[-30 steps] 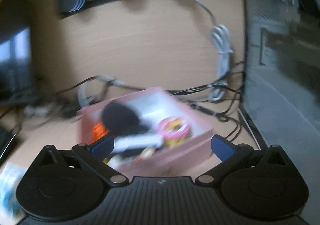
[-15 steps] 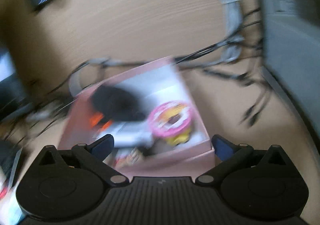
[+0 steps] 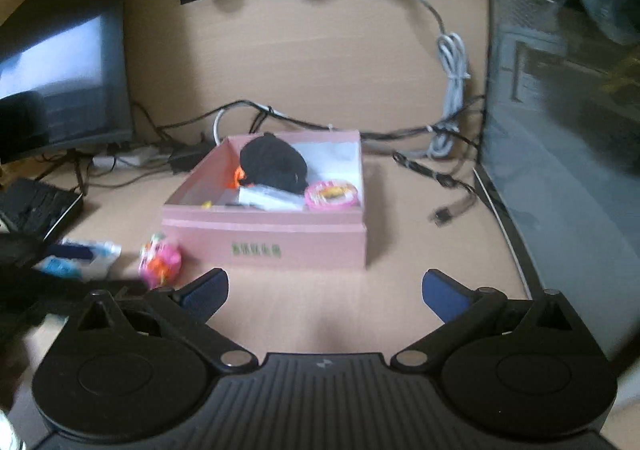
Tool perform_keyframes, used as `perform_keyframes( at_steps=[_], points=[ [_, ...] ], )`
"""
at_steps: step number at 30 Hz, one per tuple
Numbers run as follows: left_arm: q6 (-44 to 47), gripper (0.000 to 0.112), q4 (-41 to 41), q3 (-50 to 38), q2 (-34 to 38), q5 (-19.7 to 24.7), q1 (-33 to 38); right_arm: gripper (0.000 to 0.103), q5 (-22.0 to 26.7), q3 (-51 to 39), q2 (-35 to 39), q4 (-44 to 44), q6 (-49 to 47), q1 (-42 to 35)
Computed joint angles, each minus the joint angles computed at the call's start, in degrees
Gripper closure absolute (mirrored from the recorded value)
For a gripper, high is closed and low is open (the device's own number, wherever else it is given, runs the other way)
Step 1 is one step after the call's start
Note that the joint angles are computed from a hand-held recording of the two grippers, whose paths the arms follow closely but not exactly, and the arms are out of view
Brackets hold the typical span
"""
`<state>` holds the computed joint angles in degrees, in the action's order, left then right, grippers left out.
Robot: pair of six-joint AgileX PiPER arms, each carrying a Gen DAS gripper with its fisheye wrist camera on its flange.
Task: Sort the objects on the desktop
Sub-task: 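Grasp the pink figurine with the left tool and set it down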
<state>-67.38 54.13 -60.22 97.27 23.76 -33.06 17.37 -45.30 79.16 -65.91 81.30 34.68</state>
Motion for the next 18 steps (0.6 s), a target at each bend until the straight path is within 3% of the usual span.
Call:
perform_keyframes(
  at_steps=[4, 6, 8, 12, 14, 18],
  points=[
    [0.2, 0.024, 1.4, -4.3, 5.3, 2.1, -0.2, 0.0, 4.9, 3.9, -3.7, 0.5, 0.2, 1.7],
    [-1.6, 0.044, 3.2, -5.0, 6.2, 4.6, -1.4, 0.0, 6.5, 5.8, -5.2, 0.4, 0.3, 2.0],
    [-4.4, 0.054, 5.9, -4.4, 5.9, 7.1, -3.2, 0.0, 7.3, 7.5, -6.8, 0.1, 0.7, 2.0],
    [-7.6, 0.06, 6.4, -1.4, 3.6, 9.1, -6.7, 0.0, 7.8, 10.1, -9.2, -0.6, 1.9, 1.6],
    [-5.9, 0.065, 2.9, -1.0, 2.4, 8.3, -8.1, 0.0, 7.0, 10.9, -9.7, -0.7, 2.1, 1.0],
    [2.2, 0.061, -7.6, -0.2, -0.2, 1.4, -9.5, 0.0, 4.5, 11.6, -8.4, -1.8, 2.2, 0.1]
  ],
)
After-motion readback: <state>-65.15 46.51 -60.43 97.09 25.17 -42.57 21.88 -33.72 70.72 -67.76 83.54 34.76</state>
